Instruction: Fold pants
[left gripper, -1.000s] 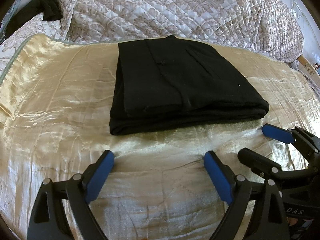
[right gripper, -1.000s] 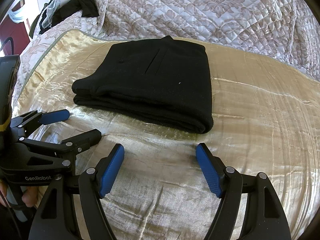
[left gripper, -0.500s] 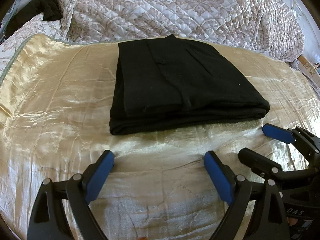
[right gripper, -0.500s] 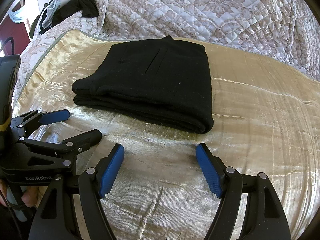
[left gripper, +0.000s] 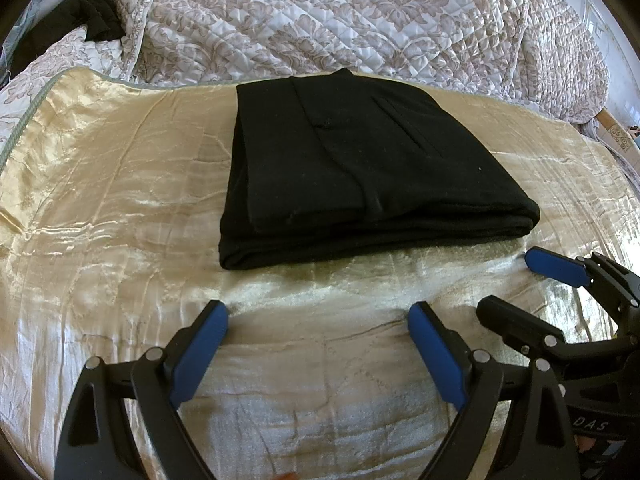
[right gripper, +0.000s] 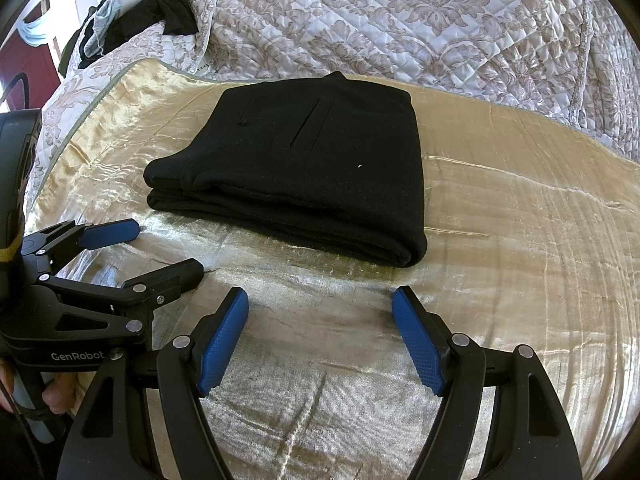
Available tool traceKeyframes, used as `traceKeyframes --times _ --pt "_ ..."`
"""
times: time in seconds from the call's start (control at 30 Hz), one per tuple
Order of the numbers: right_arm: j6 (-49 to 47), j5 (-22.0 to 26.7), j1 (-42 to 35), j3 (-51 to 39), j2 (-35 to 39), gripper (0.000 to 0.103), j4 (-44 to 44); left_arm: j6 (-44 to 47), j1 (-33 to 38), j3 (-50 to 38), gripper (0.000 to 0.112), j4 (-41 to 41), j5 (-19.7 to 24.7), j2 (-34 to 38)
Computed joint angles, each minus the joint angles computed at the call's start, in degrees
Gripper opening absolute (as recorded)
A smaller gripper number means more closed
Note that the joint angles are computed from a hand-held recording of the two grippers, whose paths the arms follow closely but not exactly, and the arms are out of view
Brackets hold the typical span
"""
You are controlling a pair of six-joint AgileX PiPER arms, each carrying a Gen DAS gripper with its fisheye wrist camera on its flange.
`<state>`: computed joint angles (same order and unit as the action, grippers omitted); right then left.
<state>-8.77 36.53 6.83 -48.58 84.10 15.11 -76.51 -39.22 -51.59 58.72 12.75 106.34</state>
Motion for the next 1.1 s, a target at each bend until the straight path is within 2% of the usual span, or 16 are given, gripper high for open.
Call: traceKeyframes --times 1.1 --pt "0.6 0.0 0.2 0.1 -0.1 0.074 -0.3 1.4 0.2 -0.2 0.093 -1.2 -0.1 0.0"
